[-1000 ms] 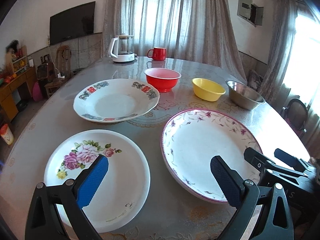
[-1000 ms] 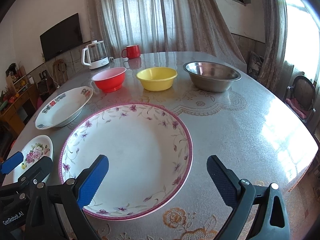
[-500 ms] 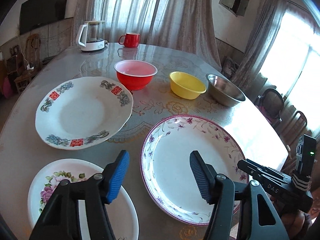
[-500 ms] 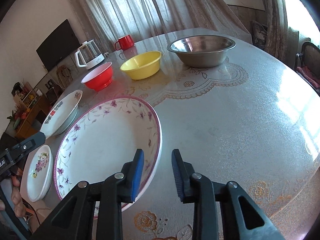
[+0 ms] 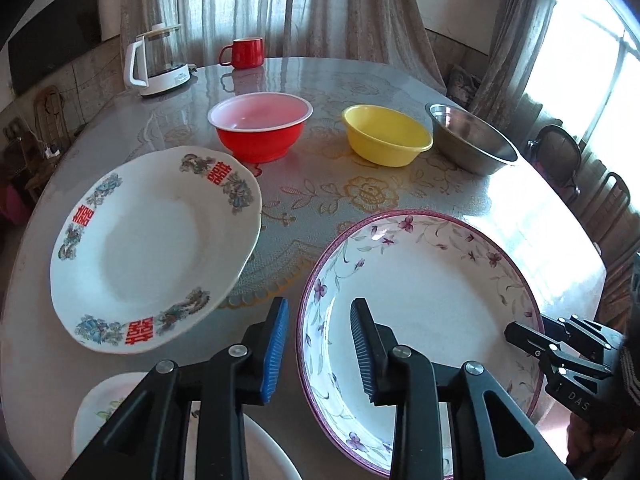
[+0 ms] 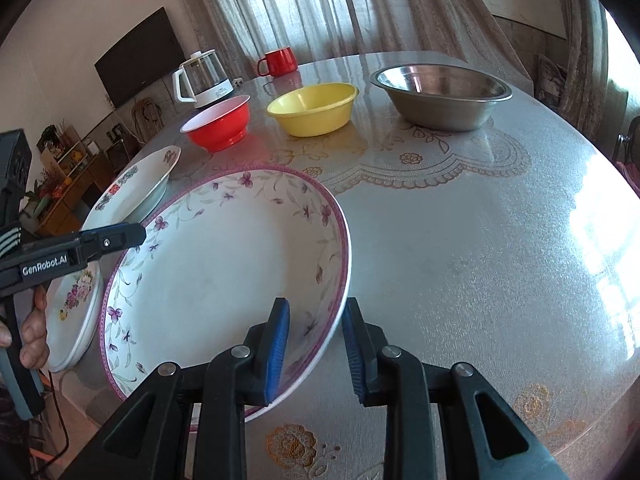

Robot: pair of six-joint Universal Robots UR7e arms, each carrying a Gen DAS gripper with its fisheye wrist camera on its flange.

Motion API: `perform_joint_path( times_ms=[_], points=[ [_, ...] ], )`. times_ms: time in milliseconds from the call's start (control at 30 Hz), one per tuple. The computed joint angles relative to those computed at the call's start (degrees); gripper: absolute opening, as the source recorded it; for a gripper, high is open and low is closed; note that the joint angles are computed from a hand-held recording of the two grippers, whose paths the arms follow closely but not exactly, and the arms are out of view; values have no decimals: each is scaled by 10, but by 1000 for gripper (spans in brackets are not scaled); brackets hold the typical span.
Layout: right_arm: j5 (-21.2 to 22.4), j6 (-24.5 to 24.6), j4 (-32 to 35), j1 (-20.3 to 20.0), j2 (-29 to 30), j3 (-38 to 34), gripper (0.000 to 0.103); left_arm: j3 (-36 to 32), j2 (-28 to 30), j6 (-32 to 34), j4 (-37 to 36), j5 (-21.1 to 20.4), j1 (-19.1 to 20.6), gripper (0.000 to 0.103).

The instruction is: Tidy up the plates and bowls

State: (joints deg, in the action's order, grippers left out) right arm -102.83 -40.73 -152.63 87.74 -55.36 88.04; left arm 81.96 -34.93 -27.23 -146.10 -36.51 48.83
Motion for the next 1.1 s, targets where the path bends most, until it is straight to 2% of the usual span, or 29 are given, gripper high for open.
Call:
perform_joint_path(
  times_ms=[167, 267, 400, 567, 667, 833, 1100],
  points=[
    [-10, -37, 9, 2, -1, -2, 27, -15, 2, -17, 67, -23, 7, 33],
    [-9, -51, 10, 2, -1, 0, 29, -17, 16, -9, 86, 21, -2, 32],
    [-9, -57, -18, 3, 0, 9, 26, -11, 23, -15, 68, 47, -6, 30],
    [-2, -33, 9, 0, 9, -17, 19, -13, 23, -24, 47, 41, -2, 30],
    [-2, -37, 8, 1, 15, -24, 18, -13, 26, -39, 43, 46, -2, 30],
    [18, -52, -16, 0, 10, -16, 16, 10, 24, -55, -13, 53, -6, 28],
    [0, -19, 20, 8, 63, -98, 15, -69, 57, -30, 15, 59, 14, 28]
  ],
)
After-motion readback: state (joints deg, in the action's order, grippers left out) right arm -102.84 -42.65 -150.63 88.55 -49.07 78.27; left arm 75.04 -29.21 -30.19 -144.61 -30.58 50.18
